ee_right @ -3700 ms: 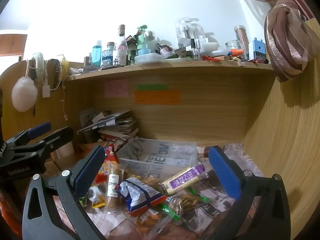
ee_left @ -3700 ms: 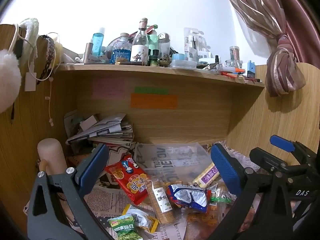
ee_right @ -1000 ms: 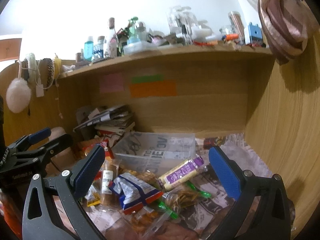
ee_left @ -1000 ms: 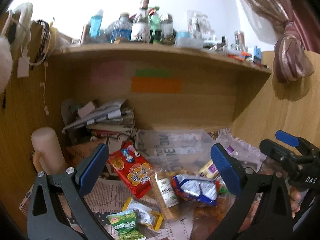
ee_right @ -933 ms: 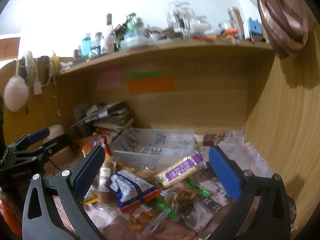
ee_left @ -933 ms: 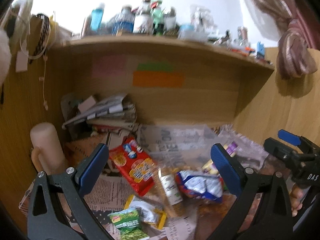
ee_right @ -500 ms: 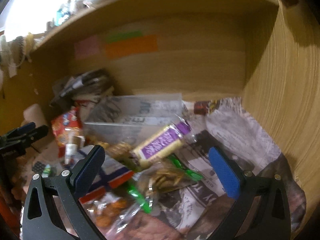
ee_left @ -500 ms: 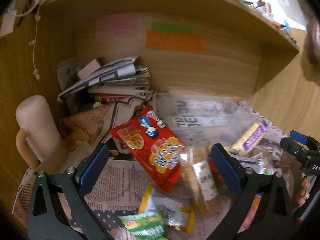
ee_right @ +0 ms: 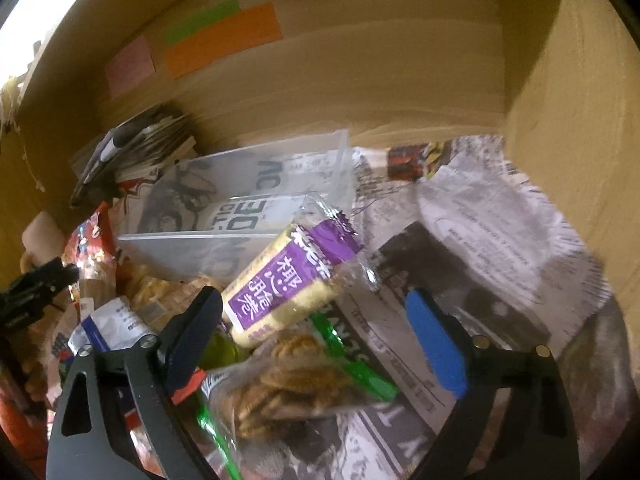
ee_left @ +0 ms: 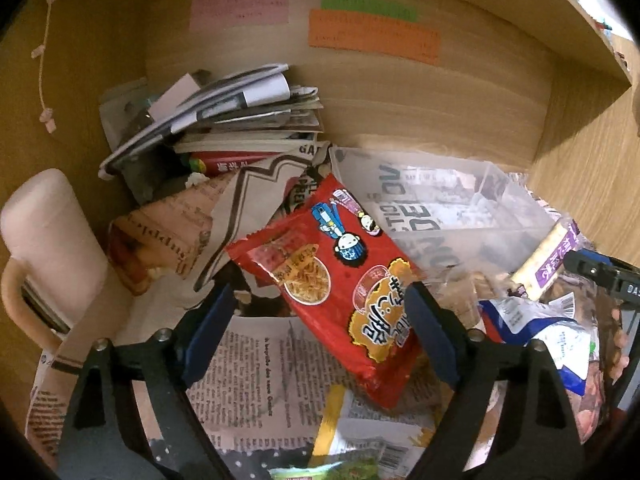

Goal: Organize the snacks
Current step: 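Grasp the red chip bag with left tool while right tool grasps purple bar, then lift the red chip bag with left tool while right tool carries purple bar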

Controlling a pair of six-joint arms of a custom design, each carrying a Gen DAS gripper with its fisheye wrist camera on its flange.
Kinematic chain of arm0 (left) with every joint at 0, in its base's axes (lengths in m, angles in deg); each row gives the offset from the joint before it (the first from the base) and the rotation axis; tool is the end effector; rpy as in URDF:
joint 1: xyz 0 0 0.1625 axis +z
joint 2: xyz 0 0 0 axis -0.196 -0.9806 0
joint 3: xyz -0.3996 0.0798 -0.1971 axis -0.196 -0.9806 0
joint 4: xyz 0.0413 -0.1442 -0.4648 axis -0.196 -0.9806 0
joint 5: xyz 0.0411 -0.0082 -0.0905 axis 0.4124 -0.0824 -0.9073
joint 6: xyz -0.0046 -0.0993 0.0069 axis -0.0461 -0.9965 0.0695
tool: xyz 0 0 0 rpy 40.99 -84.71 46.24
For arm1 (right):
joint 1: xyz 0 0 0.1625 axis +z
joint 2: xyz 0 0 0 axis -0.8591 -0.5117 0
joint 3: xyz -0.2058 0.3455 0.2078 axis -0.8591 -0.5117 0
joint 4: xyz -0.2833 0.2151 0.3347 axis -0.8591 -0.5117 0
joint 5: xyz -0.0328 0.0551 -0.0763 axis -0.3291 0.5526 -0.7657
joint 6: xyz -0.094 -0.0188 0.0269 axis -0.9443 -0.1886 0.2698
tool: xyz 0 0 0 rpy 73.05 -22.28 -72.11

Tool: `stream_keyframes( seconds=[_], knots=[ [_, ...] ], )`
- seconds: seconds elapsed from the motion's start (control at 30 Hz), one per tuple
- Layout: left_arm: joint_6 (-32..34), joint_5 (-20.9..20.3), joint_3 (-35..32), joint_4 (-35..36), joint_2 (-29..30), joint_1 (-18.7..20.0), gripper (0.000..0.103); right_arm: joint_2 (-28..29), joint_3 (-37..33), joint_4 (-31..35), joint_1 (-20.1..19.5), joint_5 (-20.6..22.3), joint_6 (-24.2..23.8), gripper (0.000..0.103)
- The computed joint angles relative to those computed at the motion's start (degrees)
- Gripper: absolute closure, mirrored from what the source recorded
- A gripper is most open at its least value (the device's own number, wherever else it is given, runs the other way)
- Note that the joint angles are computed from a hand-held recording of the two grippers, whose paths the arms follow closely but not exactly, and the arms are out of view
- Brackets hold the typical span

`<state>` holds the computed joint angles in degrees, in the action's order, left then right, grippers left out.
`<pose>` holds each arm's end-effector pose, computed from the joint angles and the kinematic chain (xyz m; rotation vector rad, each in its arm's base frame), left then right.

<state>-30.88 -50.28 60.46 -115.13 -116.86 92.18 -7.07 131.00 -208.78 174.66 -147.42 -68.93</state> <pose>0.1070 -0.4907 0.3366 0.4643 2.2176 -1.0715 0.3283 -0.5047 -0.0540 0.5139 -2.4873 0.8953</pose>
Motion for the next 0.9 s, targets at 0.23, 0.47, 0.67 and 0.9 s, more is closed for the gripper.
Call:
stream_keyframes(
  seconds=[0.23,0.47,0.67,0.9],
  knots=[
    [-2.5,-1.8,-2.4,6.5,0.7,1.0,0.033,0.1,-1.4,4.6,-1.7,3.9,1.7,0.03],
    [-3.7,-3.1,-2.9,6.7,1.4,1.2,0.04,-0.1,-1.6,6.0,-2.5,6.8,2.0,0.054],
    [-3.5,-3.7,-1.7,4.9,0.4,0.6,0.061,-0.2,-1.1,4.3,-2.3,7.2,1.3,0.069],
    [-2.4,-5.2,0.2,3.8,-2.0,-0.8,0.078,-0.7,-0.1,0.7,-1.1,8.0,-0.8,0.08]
  ],
)
